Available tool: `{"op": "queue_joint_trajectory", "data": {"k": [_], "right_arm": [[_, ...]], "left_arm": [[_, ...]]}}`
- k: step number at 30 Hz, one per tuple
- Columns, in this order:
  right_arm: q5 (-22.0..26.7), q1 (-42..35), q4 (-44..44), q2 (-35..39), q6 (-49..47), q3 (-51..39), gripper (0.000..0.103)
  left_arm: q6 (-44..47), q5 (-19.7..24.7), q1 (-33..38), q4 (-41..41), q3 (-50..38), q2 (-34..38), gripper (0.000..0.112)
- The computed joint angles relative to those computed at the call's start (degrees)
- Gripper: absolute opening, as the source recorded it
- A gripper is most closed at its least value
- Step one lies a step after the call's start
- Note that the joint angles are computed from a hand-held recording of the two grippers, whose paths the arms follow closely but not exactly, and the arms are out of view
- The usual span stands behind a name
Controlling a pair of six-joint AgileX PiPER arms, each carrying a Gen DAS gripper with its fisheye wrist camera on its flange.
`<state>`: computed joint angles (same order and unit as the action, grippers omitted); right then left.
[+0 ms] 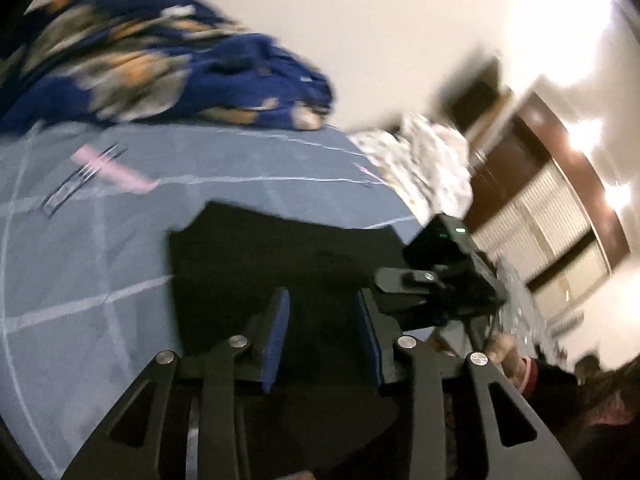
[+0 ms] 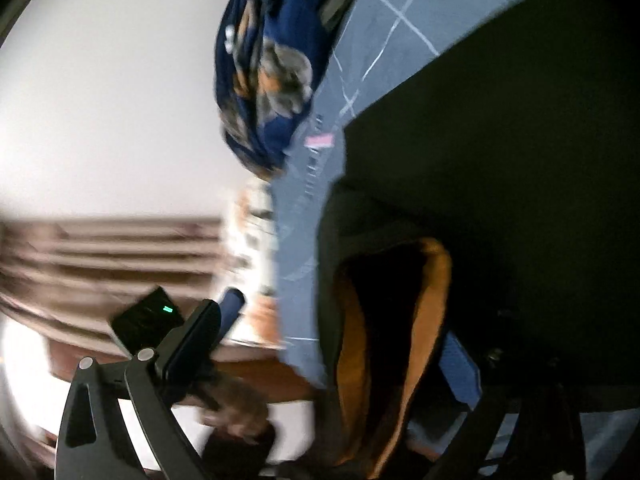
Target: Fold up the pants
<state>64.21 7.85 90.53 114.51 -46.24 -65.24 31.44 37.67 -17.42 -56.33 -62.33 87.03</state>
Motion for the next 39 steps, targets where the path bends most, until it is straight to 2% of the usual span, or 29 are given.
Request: {"op": "queue_joint_trajectory", "data": {"k": [3, 4, 5, 7, 8, 12, 14, 16, 22, 29, 33, 39], "right_arm": [[-7.22, 3.77, -7.88, -2.34, 4.35, -2.08, 0.098], [-9.09, 4.56, -8.96, -2.89, 4.75, -2.03, 0.09], [-10.79, 5.36, -9.78, -3.31, 4.75, -2.04, 0.061], [-11.94, 5.4, -10.98, -3.56, 4.95, -1.76, 0.019], [-10.35, 4.23, -8.9, -3.32, 3.19, -0.99, 0.017], [-9.41, 1.66, -8.07, -6.04, 1.14, 0.55, 0.015], [-7.73, -0.85, -9.25, -7.64, 1.68, -0.28, 0.014], [-6.59, -3.42, -11.27, -8.81, 2.87, -1.6, 0.013], [-3.01, -16.12, -18.86, -10.57, 4.95, -5.77, 0.012], [0.19, -29.67, -22.64, -4.74, 3.94, -7.67, 0.012], [0.73, -32.62, -21.84, -1.3, 1.76, -7.97, 0.012], [1.76, -33.61, -19.59, 2.31, -0.92, -8.84, 0.012]], "left_arm": [[-2.8, -3.4, 0.06, 2.99, 4.45, -1.73, 0.036], [-3.12, -3.88, 0.31, 3.44, 6.04, -2.34, 0.036], [-3.39, -3.85, 0.52, 3.61, 7.34, -2.59, 0.036], [-4.97, -3.65, 0.05, 4.97, 7.71, -2.27, 0.037], [-5.78, -3.59, -0.36, 5.87, 7.64, -1.94, 0.037], [-9.68, -5.12, -3.79, 9.68, 5.32, -0.9, 0.042], [-10.67, -5.06, -4.43, 9.62, 3.85, -0.37, 0.058], [-10.28, -5.69, -5.05, 8.51, 2.75, 0.1, 0.063], [-13.88, -5.2, -9.06, 12.82, -5.11, 5.46, 0.064], [-19.19, -2.41, -13.52, 18.28, -14.82, 14.1, 0.064], [-23.01, 0.32, -15.59, 22.47, -20.39, 18.54, 0.064], [-24.96, 1.76, -17.28, 24.04, -24.13, 21.55, 0.064]]}}
